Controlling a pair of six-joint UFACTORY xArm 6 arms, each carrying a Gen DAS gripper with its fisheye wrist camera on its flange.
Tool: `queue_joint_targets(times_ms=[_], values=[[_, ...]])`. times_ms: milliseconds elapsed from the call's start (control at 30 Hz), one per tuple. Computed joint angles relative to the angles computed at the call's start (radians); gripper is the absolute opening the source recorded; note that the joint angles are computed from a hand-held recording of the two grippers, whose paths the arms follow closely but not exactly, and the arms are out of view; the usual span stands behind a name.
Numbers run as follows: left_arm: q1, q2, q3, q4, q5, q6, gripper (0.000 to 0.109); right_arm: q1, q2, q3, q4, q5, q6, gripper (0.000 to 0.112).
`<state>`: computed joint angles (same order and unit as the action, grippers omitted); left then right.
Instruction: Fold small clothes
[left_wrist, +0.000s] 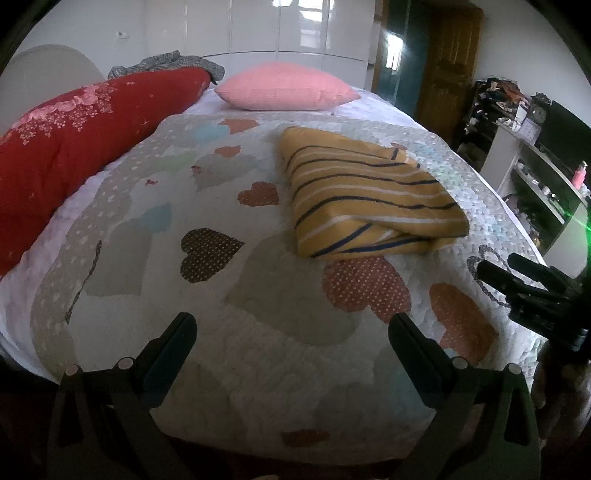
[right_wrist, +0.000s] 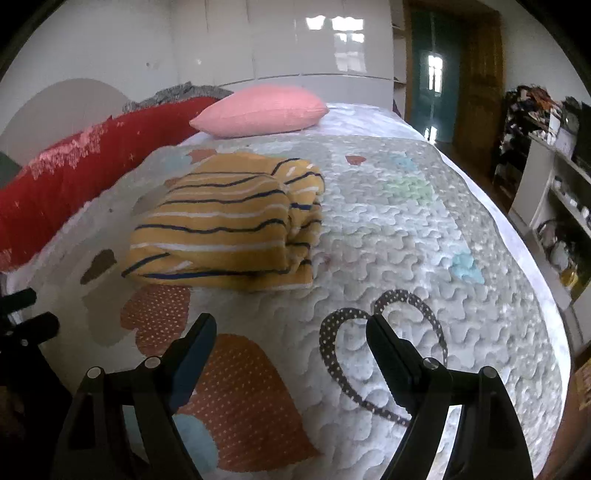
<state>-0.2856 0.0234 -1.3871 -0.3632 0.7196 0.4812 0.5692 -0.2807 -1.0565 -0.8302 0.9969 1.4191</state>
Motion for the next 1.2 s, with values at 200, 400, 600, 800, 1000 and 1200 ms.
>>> queue_joint_targets(times_ms=[200,400,600,800,1000,1200], values=[[-0.017,-0.005,0.032,0.135,-0.036,-0.068,0.103,0.033,0.022,-0.014,-0.026,0.031,0.023,0.087],[-0.005,0.007,0.028,0.145,-0.009,-0.076,0.103,0.050,0.090,-0.071,0.000,0.057,-0.029,0.087],[0.003,0.016,0.031,0.194,-0.026,-0.104,0.103,0.056,0.121,-0.094,0.011,0.052,-0.047,0.087],[0.007,0.021,0.028,0.163,-0.010,-0.074,0.103,0.067,0.142,-0.118,0.001,0.064,-0.053,0.087],[0.007,0.030,0.016,0.136,0.013,-0.056,0.103,0.069,0.150,-0.123,0.004,0.059,-0.052,0.087],[0.001,0.026,0.025,0.152,0.003,-0.063,0.103,0.072,0.153,-0.124,-0.010,0.062,-0.042,0.087]])
